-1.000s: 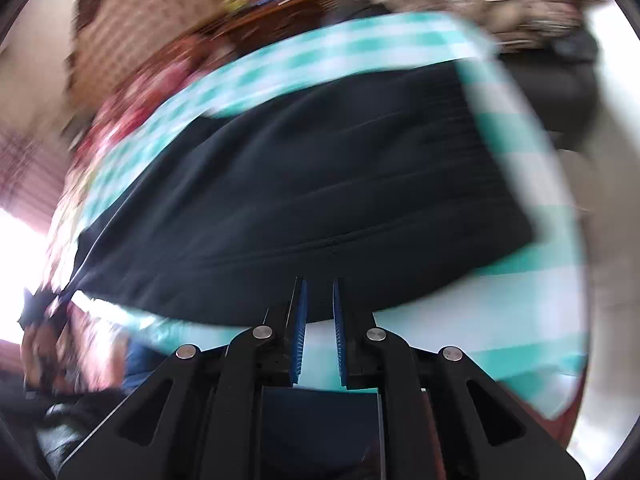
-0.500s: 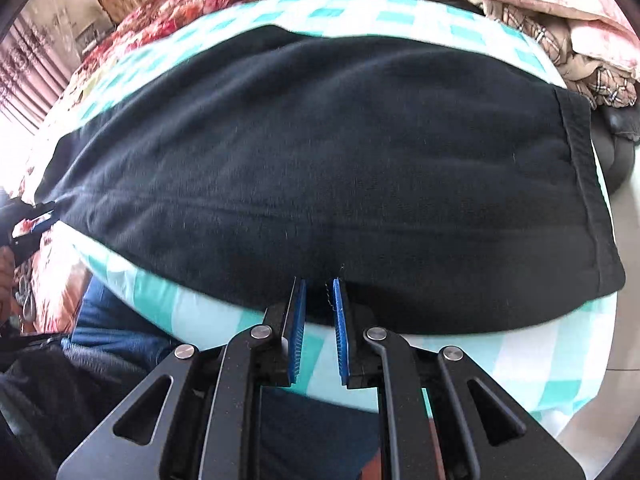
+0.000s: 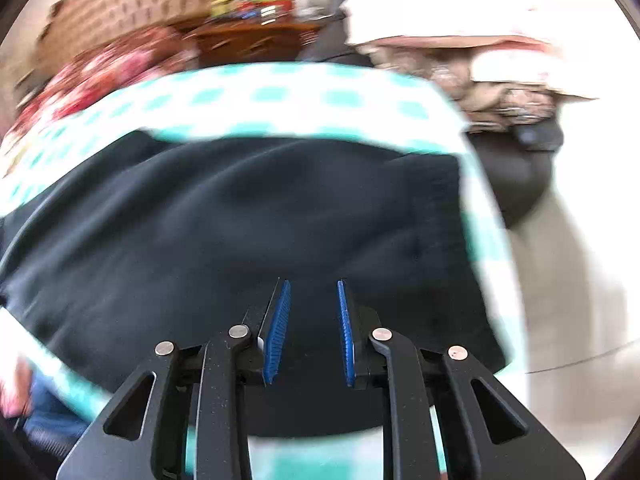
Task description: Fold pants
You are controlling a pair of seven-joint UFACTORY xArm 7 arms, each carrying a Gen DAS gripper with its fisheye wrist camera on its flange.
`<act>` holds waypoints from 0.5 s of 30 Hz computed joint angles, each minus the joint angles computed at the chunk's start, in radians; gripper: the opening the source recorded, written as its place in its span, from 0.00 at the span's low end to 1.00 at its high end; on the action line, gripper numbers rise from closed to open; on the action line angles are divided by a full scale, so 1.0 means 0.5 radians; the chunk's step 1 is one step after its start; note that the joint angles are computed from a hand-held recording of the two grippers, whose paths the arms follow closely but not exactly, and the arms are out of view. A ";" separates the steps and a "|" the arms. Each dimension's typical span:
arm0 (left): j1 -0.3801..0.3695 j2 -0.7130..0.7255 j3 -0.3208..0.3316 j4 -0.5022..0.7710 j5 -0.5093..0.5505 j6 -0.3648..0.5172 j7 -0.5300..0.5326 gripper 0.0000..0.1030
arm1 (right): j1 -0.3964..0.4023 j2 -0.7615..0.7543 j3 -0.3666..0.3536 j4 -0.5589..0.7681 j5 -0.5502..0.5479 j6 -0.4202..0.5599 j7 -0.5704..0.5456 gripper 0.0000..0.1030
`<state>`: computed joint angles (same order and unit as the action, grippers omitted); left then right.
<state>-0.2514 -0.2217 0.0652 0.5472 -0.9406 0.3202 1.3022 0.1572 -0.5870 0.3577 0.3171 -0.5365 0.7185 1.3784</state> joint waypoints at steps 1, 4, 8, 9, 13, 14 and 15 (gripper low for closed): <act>-0.055 0.003 -0.023 0.000 -0.044 -0.047 0.059 0.61 | -0.068 0.033 0.013 -0.010 0.024 0.071 -0.003 0.15; -0.120 0.094 -0.092 0.172 -0.016 0.192 -0.022 0.57 | -0.053 0.042 -0.076 -0.121 -0.075 -0.051 0.040 0.15; -0.223 0.371 -0.295 0.550 -0.159 0.290 0.009 0.37 | -0.085 0.183 0.021 -0.015 -0.103 0.088 0.100 0.15; -0.258 0.468 -0.373 0.682 -0.208 0.285 0.033 0.37 | -0.086 0.236 0.030 0.022 -0.123 0.114 0.142 0.15; -0.364 0.990 -0.570 1.305 0.159 0.396 -0.365 0.29 | -0.037 0.360 -0.019 0.120 -0.182 0.231 0.217 0.15; -0.430 1.149 -0.587 1.488 0.331 0.435 -0.509 0.24 | -0.006 0.358 -0.034 0.123 -0.173 0.248 0.226 0.15; -0.482 1.256 -0.593 1.613 0.460 0.476 -0.632 0.23 | 0.010 0.355 -0.063 0.116 -0.172 0.234 0.228 0.15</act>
